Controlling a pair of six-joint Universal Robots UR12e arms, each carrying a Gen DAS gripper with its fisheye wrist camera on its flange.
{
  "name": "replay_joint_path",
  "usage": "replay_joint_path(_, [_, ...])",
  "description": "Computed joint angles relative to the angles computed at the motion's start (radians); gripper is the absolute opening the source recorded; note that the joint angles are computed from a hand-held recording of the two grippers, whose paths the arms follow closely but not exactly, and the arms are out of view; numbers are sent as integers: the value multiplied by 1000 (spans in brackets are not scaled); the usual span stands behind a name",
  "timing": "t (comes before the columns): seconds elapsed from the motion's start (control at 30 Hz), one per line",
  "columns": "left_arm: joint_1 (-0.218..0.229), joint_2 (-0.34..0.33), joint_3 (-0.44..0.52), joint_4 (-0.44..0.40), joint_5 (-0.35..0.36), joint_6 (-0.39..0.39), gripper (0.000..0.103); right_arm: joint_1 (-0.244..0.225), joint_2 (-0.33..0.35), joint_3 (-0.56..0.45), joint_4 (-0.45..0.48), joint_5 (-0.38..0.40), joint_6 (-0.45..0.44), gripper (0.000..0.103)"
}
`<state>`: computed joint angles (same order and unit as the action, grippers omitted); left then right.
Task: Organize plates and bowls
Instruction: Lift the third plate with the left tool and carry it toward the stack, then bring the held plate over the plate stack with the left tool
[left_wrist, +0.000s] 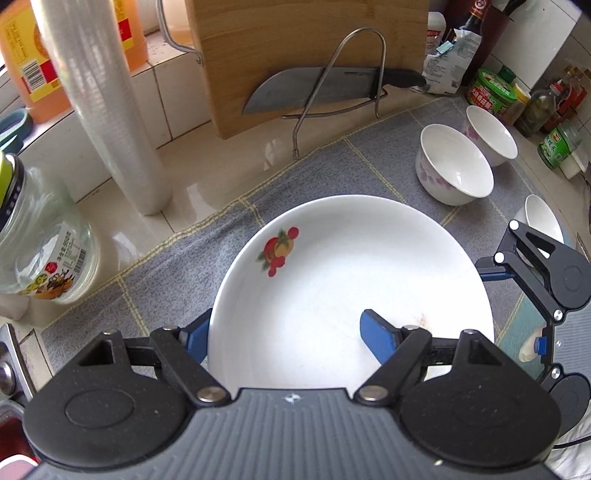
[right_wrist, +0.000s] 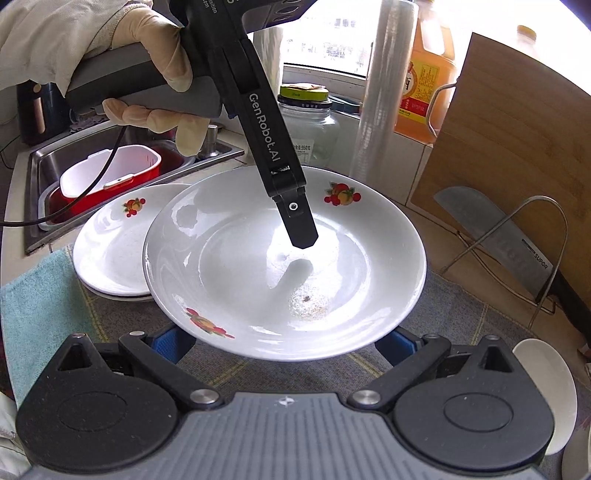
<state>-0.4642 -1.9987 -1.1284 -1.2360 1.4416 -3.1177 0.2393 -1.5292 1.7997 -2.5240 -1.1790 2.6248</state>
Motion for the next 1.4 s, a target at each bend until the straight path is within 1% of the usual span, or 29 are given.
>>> replay_joint_path(0.4, [17,102,-130,46,46,-96,81,34,15,-22,35,58,-68,103])
replay_joint_path(0.67, [39,156,-212,72,48,-152,81,62,35,-46,82,89,-110,103])
replay_joint_path(0.8, [48,174,-243,83,44,-170,81,76,49,-63,108,92,-120,103])
replay_joint_path(1.03, [60,193,-282,104,32,-200,81,90,53,-70,142,90,-139,103])
replay_joint_path(1.4, [74,195,-301,110,10,-201,81,101,63,-81,169,71,-152,103])
